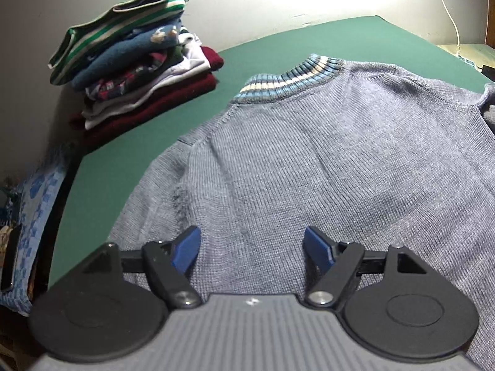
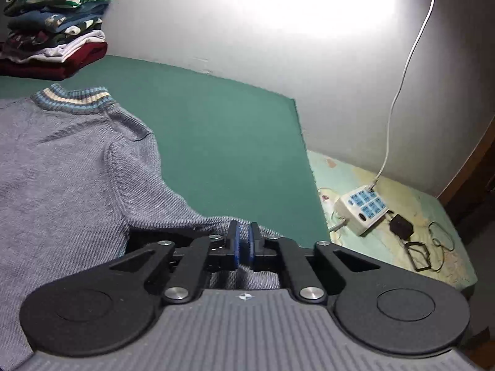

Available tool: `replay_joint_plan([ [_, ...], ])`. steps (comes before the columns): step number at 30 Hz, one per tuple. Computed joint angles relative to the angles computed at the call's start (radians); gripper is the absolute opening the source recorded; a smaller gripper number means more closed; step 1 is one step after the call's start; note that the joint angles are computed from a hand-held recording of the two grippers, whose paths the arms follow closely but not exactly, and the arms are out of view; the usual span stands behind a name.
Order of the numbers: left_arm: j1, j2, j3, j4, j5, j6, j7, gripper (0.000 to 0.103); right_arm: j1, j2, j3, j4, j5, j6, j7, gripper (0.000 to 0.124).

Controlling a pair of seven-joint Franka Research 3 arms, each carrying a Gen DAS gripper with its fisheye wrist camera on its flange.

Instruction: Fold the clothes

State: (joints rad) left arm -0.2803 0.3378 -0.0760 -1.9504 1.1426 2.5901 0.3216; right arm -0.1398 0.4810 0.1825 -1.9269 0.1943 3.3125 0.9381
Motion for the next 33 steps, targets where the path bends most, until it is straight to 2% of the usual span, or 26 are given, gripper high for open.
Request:
replay_joint_plan([
  [3,0.002,-0.010,-0.006,-0.002,-0.021,0.000,0.013,0.077,-0.093,-0.049,0.065,-0.041,0.016,-0.046,0.014,0.041],
  [4,0.001,-0.012,-0.008,0.001,-0.023,0.005,0.015,0.077,-0.082,-0.057,0.044,-0.048,0.037,-0.054,0.024,0.044],
  [6,-0.002,-0.009,-0.013,0.016,-0.022,0.023,0.023,0.077,-0.002,-0.057,-0.060,-0.043,0.075,-0.075,0.064,0.056],
  [8,-0.012,0.009,-0.020,0.046,-0.025,0.042,0.048,0.079,0.016,-0.036,-0.098,-0.014,0.069,-0.111,0.113,0.056],
  [9,-0.020,0.023,-0.023,0.066,-0.026,0.050,0.063,0.082,-0.010,-0.022,-0.069,0.010,0.116,-0.142,0.078,0.056],
  [10,-0.030,0.038,-0.025,0.087,-0.029,0.058,0.079,0.083,-0.066,-0.005,-0.005,0.036,0.173,-0.171,0.021,0.056],
  [11,-0.040,0.054,-0.026,0.109,-0.033,0.066,0.096,0.083,-0.100,0.009,0.028,0.049,0.169,-0.183,0.031,0.056],
  [12,-0.053,0.070,-0.026,0.131,-0.037,0.068,0.112,0.083,-0.101,0.023,0.032,0.059,0.193,-0.169,0.029,0.054],
  [13,-0.067,0.085,-0.025,0.151,-0.040,0.067,0.126,0.083,-0.088,0.031,0.021,0.067,0.212,-0.152,0.036,0.045],
  [14,-0.078,0.097,-0.023,0.166,-0.047,0.069,0.138,0.084,-0.063,0.034,-0.003,0.076,0.235,-0.143,0.037,0.016],
  [15,-0.088,0.107,-0.022,0.180,-0.057,0.070,0.150,0.084,-0.062,0.036,-0.009,0.079,0.205,-0.129,0.077,0.009],
  [16,-0.097,0.116,-0.021,0.191,-0.070,0.070,0.159,0.085,-0.084,0.035,0.021,0.078,0.243,-0.094,0.046,0.009],
  [17,-0.105,0.124,-0.020,0.200,-0.085,0.070,0.168,0.085,-0.141,0.037,0.086,0.071,0.251,-0.047,0.032,0.009],
  [19,-0.115,0.136,-0.020,0.213,-0.120,0.070,0.188,0.085,-0.232,0.041,0.184,0.047,0.212,0.073,0.028,0.009],
  [20,-0.121,0.140,-0.019,0.217,-0.135,0.069,0.197,0.086,-0.304,0.051,0.257,0.038,0.167,0.112,0.043,0.009],
  [22,-0.134,0.150,-0.016,0.226,-0.159,0.063,0.210,0.087,-0.463,0.075,0.407,0.026,0.041,0.084,0.118,0.010],
  [23,-0.143,0.156,-0.012,0.232,-0.167,0.057,0.208,0.087,-0.502,0.084,0.447,0.034,0.037,0.025,0.104,0.012],
  [27,-0.171,0.158,0.003,0.234,-0.181,0.029,0.181,0.087,-0.566,0.098,0.511,0.059,0.033,-0.225,0.056,0.019],
  [28,-0.176,0.152,0.006,0.229,-0.181,0.017,0.171,0.087,-0.596,0.092,0.541,0.048,0.047,-0.270,0.027,0.028],
  [29,-0.179,0.139,0.009,0.216,-0.178,0.005,0.156,0.087,-0.653,0.085,0.601,0.021,0.072,-0.285,-0.022,0.038],
  [30,-0.180,0.116,0.012,0.190,-0.172,-0.002,0.132,0.087,-0.717,0.078,0.669,-0.010,0.100,-0.295,-0.075,0.044],
  [31,-0.177,0.090,0.014,0.160,-0.164,-0.007,0.106,0.087,-0.803,0.082,0.753,-0.027,0.128,-0.349,-0.142,0.045],
  [33,-0.165,0.035,0.008,0.099,-0.152,-0.024,0.059,0.088,-0.947,0.083,0.878,-0.038,0.175,-0.547,-0.258,0.045],
])
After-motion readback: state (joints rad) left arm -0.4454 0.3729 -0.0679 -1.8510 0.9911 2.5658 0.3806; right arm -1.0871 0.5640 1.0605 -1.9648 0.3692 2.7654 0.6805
